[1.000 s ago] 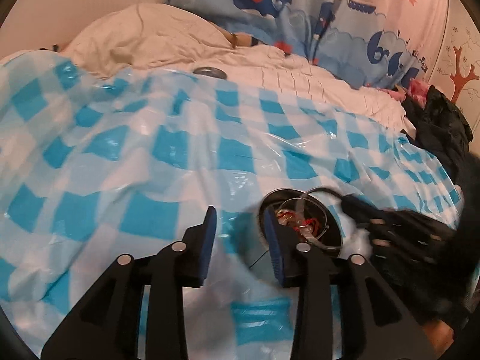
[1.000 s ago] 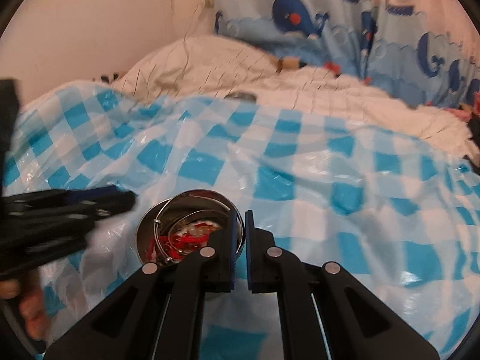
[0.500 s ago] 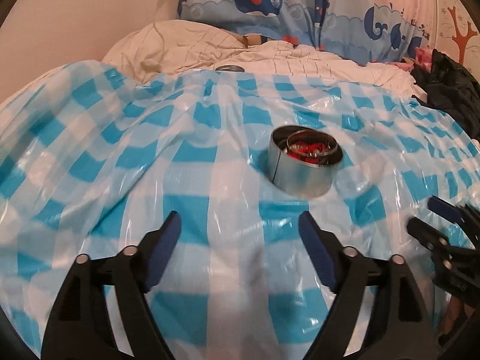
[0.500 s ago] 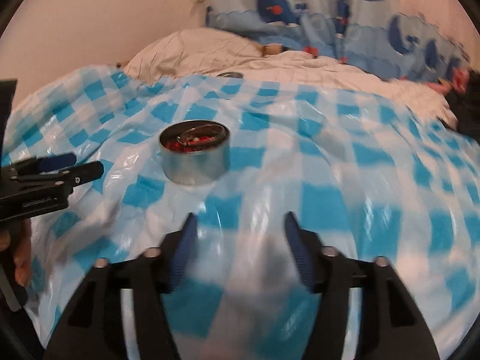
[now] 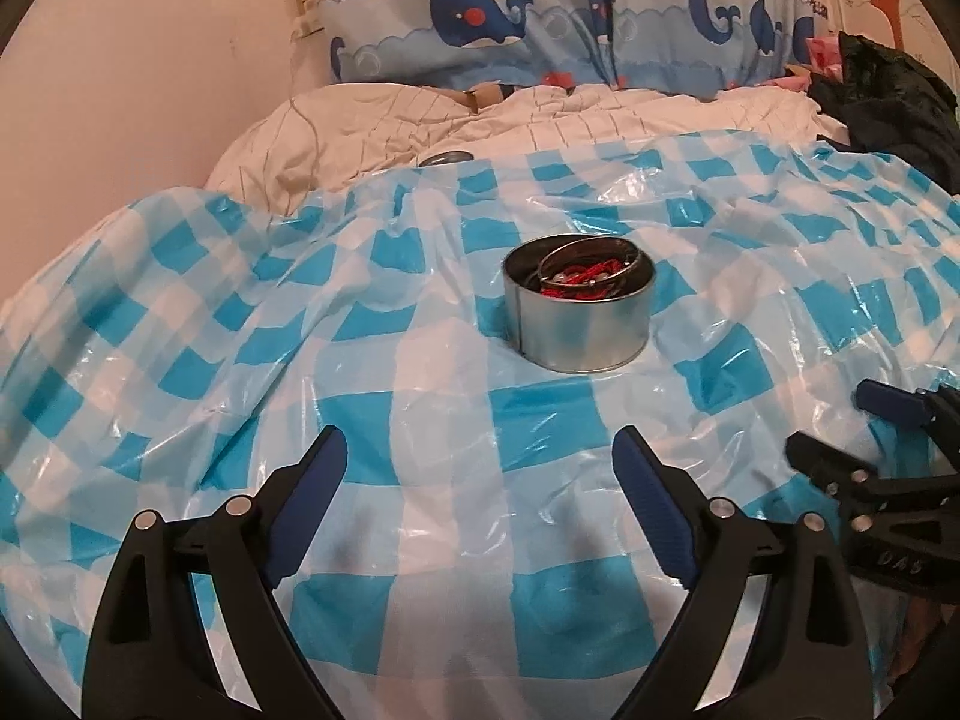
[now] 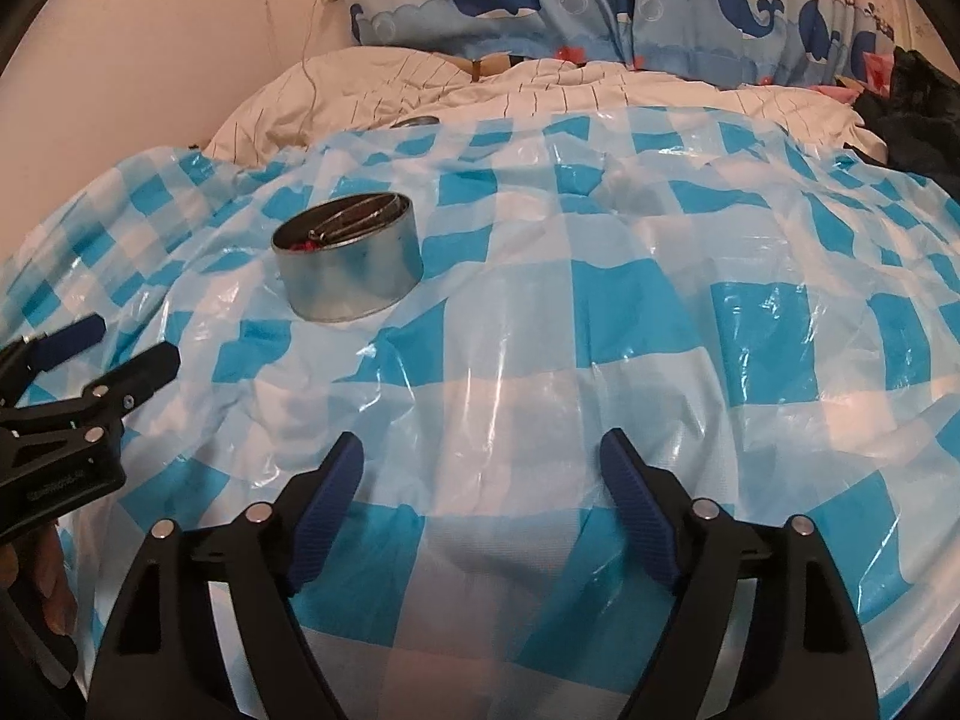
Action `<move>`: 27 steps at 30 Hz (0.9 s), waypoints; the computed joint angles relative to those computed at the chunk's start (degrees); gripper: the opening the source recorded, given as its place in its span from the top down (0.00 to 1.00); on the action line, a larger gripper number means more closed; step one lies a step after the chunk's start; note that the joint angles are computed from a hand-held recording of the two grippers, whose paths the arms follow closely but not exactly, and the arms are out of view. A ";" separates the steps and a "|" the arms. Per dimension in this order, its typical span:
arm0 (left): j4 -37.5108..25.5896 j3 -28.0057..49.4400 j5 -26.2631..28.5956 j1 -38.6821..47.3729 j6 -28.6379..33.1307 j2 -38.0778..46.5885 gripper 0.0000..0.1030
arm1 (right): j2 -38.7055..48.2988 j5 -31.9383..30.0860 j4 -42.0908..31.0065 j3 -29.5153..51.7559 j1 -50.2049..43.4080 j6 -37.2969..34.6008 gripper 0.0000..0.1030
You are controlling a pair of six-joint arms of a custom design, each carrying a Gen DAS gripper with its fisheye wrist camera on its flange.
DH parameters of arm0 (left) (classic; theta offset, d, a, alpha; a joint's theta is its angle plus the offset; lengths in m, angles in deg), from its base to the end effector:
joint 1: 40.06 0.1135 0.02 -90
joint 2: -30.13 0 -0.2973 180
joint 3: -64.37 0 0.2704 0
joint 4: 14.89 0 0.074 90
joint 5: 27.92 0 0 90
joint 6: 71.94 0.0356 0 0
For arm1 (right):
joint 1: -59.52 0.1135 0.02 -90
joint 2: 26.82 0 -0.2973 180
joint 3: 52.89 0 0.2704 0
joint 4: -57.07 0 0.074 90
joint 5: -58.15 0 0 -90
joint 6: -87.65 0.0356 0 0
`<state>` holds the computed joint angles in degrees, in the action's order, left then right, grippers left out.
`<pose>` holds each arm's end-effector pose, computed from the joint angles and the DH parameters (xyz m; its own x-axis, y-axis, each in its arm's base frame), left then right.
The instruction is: Organize jewelry
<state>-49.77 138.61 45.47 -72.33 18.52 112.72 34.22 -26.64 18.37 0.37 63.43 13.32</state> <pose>0.2827 -0.1665 0.2950 -0.5764 0.3731 -0.7270 0.3402 0.9185 0.2016 0.2190 0.0117 0.2577 -0.6980 0.2219 -0.6808 0.1901 0.9741 0.1226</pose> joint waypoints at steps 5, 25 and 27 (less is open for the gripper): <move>-1.57 0.77 2.28 0.49 -2.09 1.02 0.16 | 0.69 0.41 -0.48 0.35 0.46 -0.21 0.20; -6.63 3.02 9.88 4.09 -7.53 7.47 0.15 | 3.29 3.37 -1.79 1.57 2.95 -0.53 0.14; -6.56 2.76 10.71 4.72 -8.03 7.43 0.15 | 3.31 3.40 -1.74 1.58 2.98 -0.53 0.14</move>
<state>-56.33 141.37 56.18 -67.62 10.49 120.16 37.53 -23.24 16.63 1.94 66.40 12.79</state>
